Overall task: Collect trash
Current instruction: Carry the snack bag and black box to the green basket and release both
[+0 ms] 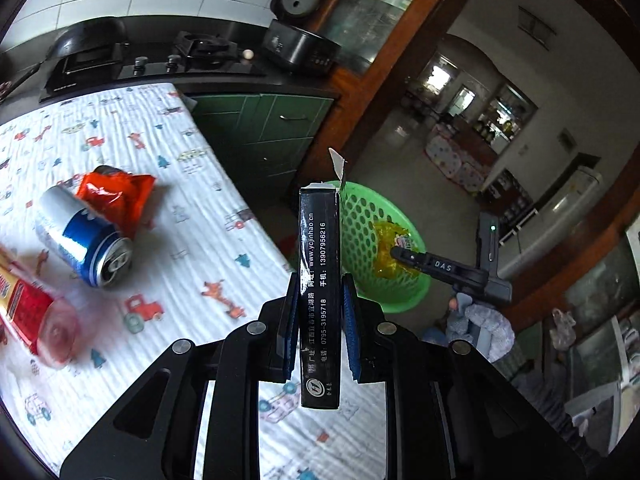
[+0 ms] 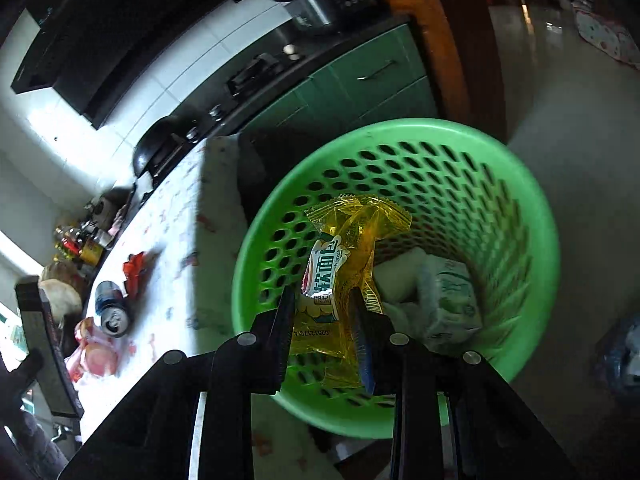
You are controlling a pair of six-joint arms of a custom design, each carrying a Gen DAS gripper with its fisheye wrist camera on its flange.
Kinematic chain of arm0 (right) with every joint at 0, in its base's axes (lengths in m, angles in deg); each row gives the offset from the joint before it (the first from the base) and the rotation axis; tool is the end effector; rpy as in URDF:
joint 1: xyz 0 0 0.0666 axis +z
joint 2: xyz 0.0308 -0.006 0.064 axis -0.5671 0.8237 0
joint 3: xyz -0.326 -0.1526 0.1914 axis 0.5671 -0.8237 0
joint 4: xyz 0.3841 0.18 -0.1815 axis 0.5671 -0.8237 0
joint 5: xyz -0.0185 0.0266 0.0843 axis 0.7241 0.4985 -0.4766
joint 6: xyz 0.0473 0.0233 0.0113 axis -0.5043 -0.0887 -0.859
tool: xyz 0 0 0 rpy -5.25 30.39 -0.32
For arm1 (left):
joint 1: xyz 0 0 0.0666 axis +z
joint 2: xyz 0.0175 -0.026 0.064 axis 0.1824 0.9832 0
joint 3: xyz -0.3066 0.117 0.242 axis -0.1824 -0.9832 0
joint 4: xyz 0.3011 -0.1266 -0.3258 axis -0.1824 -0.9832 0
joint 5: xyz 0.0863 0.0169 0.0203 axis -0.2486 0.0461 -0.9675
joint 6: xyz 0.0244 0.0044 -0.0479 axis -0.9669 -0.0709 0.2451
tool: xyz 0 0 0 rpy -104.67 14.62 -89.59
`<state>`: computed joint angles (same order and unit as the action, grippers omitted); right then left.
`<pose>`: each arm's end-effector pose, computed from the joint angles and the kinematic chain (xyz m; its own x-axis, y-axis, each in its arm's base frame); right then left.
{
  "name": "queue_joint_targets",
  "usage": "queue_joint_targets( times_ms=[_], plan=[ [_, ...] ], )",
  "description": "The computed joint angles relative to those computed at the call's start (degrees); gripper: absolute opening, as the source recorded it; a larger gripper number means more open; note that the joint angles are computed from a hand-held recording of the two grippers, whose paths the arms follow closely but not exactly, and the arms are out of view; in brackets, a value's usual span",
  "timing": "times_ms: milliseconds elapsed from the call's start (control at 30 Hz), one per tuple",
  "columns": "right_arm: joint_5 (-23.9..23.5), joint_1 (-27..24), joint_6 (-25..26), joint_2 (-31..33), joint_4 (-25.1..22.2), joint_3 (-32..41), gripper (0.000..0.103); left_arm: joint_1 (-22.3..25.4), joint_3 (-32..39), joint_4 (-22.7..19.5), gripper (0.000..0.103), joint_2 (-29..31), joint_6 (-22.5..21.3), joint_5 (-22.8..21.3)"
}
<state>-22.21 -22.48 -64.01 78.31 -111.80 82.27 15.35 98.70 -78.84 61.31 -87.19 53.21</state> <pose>0.6273 0.1399 0.2859 -0.7670 0.3949 -0.5057 0.1242 0.8646 0.4869 0.5871 0.0268 0.3804 -0.7753 0.0511 -0.6296 0.4044 0.8057 -0.4327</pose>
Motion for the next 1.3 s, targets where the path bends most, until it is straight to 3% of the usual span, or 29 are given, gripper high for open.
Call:
queue_joint_targets(
  times_ms=[100,167,433,633,833,900,933,1033,1167,1300],
  plan=[
    [0.67,-1.19,-0.76,0.14,1.13,-1.33,0.038,-2.7,2.41,-0.59,0.019,2.08,-0.16,-1.29],
    [0.31,-1.87,-1.53,0.09,2.38,-2.29,0.051,-4.3,4.29,-1.03,0.019,3.74,0.17,-1.64],
    [0.03,-2.63,-0.78,-3.4,6.27,-6.75,0.054,-9.28,10.74,-2.68,0.019,9.89,-0.15,-3.48],
    [4.9,-0.42,2.6,-8.73,7.41,-11.11,0.067,-12.73,15.92,-4.1,0.019,14.76,0.78,-6.17],
    [8.52,1.82,5.12,-12.56,8.39,-15.0,0.07,-15.1,18.06,-3.18,0.021,17.71,2.15,-7.51],
    [9.74,2.44,6.24,-13.17,7.97,-15.54,0.07,-15.63,17.12,-1.89,0.025,17.37,2.61,-8.26],
    [10.23,2.69,6.69,-13.32,7.87,-15.69,0.07,-15.6,16.73,-1.47,0.033,17.21,3.1,-7.94],
    [11.14,3.41,7.63,-13.45,7.29,-15.72,0.071,-15.23,15.26,-0.16,0.041,16.21,4.25,-7.17],
    [13.46,4.67,8.24,-13.72,7.9,-15.73,0.072,-14.13,12.49,1.24,0.043,13.57,4.28,-7.12],
    [14.22,6.19,8.8,-14.23,8.51,-15.68,0.076,-12.37,7.82,3.55,0.051,9.37,3.88,-8.51]
  ],
)
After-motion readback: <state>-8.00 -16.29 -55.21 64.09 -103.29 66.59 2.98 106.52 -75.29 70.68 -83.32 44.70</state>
